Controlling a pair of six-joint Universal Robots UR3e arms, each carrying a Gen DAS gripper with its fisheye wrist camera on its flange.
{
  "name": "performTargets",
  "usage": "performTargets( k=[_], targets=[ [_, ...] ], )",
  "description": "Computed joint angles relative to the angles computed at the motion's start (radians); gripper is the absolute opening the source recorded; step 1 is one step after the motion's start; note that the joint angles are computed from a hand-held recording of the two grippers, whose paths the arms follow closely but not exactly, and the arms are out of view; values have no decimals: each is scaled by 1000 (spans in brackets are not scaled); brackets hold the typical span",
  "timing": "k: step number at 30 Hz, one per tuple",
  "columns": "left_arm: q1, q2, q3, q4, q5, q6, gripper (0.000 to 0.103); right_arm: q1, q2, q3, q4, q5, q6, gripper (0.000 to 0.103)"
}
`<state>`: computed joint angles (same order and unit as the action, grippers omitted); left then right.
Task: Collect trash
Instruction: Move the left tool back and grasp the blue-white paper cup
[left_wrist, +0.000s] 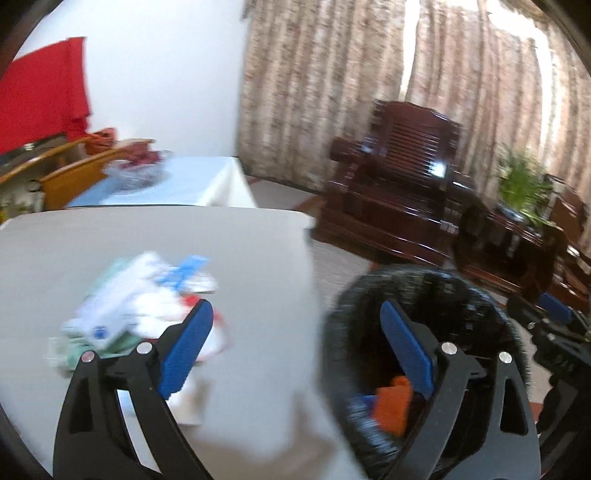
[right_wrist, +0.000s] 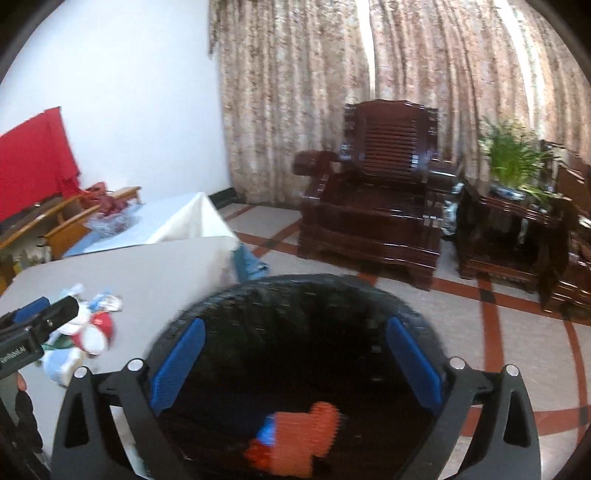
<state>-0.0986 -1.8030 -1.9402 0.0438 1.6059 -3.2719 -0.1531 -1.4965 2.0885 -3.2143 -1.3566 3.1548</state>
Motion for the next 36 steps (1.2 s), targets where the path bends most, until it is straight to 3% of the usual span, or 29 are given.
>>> performTargets(
  k=[7,15,24,30,36],
  targets=[
    [172,206,-219,14,32,65,90,194,92,-116,-3,-1,23,97],
    [349,325,-369,12,-47,99,90,362,198,-215,-26,-47,20,97],
    [375,270,-442,118,-63,125,90,408,269,-234,-70,-56,11,97],
    [332,181,-409,138,-54,90,90,407,287,-246,-72,-71,5,97],
    [225,22,-319,172,38,67,90,383,298,-239,-68,-61,6,97]
  ],
)
